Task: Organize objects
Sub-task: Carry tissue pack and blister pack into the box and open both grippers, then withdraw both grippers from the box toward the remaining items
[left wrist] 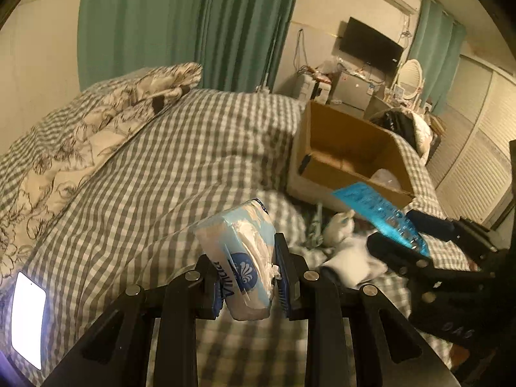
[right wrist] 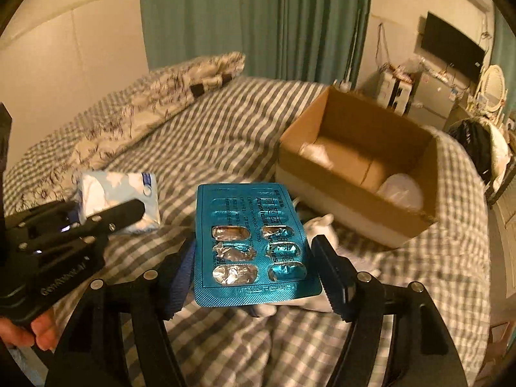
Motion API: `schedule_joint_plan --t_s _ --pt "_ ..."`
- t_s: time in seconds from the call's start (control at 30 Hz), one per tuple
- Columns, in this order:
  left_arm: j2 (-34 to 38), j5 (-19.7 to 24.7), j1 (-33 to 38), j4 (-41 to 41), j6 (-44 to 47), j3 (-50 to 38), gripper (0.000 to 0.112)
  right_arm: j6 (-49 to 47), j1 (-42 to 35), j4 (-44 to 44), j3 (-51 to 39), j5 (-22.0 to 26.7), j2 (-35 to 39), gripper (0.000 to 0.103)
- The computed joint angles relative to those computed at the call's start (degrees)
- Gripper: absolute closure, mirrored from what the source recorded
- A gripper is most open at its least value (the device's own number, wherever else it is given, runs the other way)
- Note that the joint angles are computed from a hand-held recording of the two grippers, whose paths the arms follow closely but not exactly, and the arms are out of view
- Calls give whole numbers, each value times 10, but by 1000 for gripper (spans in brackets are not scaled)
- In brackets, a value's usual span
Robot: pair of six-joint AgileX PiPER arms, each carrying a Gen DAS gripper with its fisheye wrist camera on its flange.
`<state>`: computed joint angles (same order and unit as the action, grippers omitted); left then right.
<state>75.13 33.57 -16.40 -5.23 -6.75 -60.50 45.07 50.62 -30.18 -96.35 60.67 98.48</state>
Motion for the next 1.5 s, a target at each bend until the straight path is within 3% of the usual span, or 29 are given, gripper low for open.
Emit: schedule_joint_plan --t_s 0.2,0.47,0.73,0.93,1.03,1.2,1.23,1.27,1.3,1.33,1.4,1.5 --pt "36 24 -57 20 -14 -99 86 -2 -12 -46 1 33 -65 34" --pt "189 75 -125 93 -43 -348 86 -82 -105 -60 -64 60 -97 34" --pt "438 200 -137 70 -5 -693 86 -191 -239 37 -175 28 -10 34" --pt "546 243 -124 47 4 -806 86 -221 -298 99 -218 11 77 34" --pt "556 216 -117 43 13 -784 86 -214 -312 108 -210 -10 101 34" --pt "566 202 -106 24 24 -780 82 -166 -324 92 -113 -109 78 31" --pt "562 196 -106 25 26 -770 74 -163 -327 91 -109 -114 75 27" --pt "558 195 -107 24 27 -765 67 -156 -329 85 -101 -123 72 14" --pt "549 190 -108 23 27 -752 51 -143 -328 72 -88 -131 61 8" --pt "533 176 -110 28 21 -728 41 -128 -325 58 -77 -134 51 8" --pt "498 145 -114 42 9 -676 34 -109 -321 38 -54 -133 21 7" --pt "454 137 -125 79 -13 -629 32 -83 -307 6 -37 -108 -17 7"
